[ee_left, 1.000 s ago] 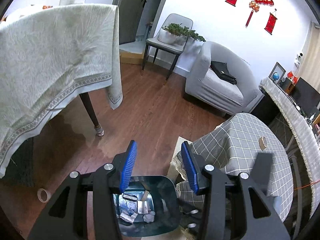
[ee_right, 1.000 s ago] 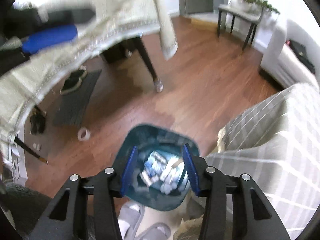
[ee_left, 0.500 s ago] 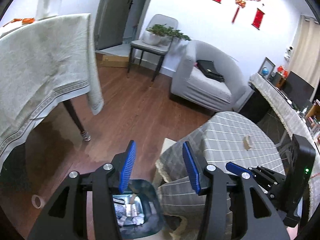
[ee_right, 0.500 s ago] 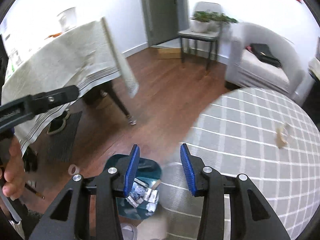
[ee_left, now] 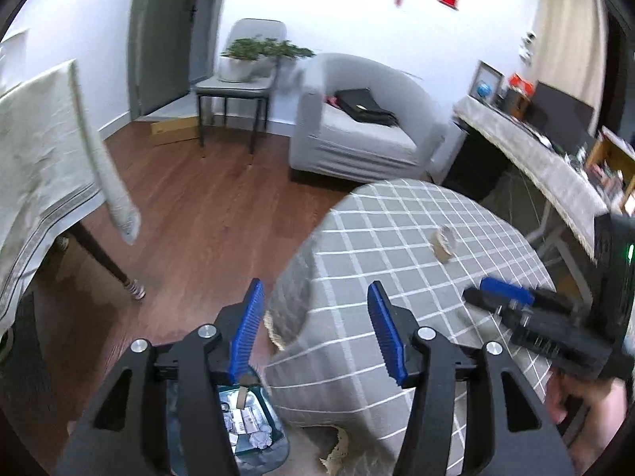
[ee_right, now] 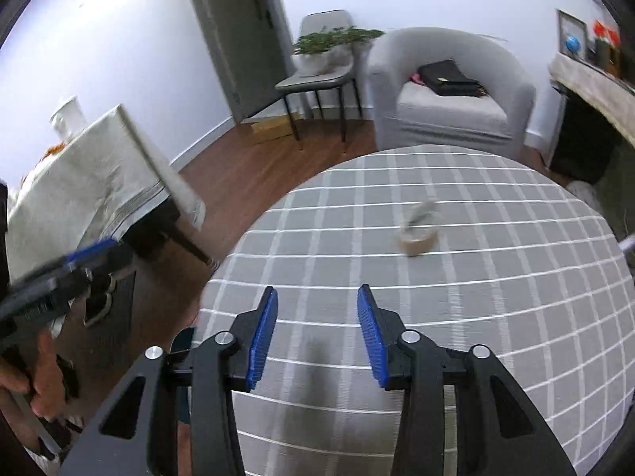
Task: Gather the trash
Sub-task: 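Move both tools from the bin back over the table, then reach the right tool to the brown tape roll and close on it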
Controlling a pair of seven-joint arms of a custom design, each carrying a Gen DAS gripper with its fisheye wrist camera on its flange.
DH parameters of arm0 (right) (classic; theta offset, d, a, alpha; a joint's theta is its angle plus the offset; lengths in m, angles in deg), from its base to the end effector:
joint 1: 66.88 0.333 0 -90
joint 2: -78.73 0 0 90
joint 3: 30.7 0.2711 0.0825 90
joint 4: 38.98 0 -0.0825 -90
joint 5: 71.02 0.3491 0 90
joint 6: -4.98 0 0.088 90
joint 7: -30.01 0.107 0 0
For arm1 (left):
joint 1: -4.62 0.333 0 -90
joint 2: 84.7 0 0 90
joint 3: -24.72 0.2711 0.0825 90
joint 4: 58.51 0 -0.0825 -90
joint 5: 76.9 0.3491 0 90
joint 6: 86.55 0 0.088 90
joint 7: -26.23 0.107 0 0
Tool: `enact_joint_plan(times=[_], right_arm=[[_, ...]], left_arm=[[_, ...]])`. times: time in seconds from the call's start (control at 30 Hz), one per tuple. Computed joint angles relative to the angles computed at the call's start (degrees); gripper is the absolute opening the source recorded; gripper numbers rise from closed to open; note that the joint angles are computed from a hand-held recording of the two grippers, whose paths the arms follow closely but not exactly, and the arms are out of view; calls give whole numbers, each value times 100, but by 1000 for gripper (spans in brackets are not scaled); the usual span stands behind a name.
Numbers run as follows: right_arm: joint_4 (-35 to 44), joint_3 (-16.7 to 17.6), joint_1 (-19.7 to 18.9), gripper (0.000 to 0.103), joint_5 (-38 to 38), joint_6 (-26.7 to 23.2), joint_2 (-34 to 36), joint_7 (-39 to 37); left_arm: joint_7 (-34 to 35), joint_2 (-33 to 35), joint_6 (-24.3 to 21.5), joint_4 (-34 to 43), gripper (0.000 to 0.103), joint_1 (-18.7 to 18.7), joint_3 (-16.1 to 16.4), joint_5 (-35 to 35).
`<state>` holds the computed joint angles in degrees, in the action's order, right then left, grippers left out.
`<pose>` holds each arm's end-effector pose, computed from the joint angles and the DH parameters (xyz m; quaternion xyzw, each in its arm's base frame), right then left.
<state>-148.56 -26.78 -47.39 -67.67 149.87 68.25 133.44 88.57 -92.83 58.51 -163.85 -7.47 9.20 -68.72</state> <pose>0.4833 0.2119 0.6290 -0.6967 0.6026 -0.1571 0.3561 0.4730 -0.2607 0.6414 -0.6141 0.6750 -0.3595 0.1949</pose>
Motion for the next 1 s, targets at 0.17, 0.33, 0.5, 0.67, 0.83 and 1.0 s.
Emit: enact_joint_plan(times=[0.17,0.33,0.5,0.67,0.83,1.0], right_arm=[[-77,-324,-122,40,560,-41,-168,-323],[365,-504,-268,37,1151,-439,195,-744],[1306,-408,-528,34,1253,-1037,893,-973],[2666,-228,-736,30,1074,-1827,1832,-1007],[4140,-105,-955,23,952,-2779,2865,-816],[5122,4,-1069,23,911,-3382,3535,-757]], left_arm=[[85,561,-110,534,59,-248,-147,283],[140,1081,-197,1041,59,-592,-102,640],[243,1603,-292,1581,59,-884,38,584],[379,2003,-357,1926,58,-1022,154,263],[427,2231,-345,2149,56,-1106,223,10],[517,2450,-341,2357,56,-1157,237,-286]])
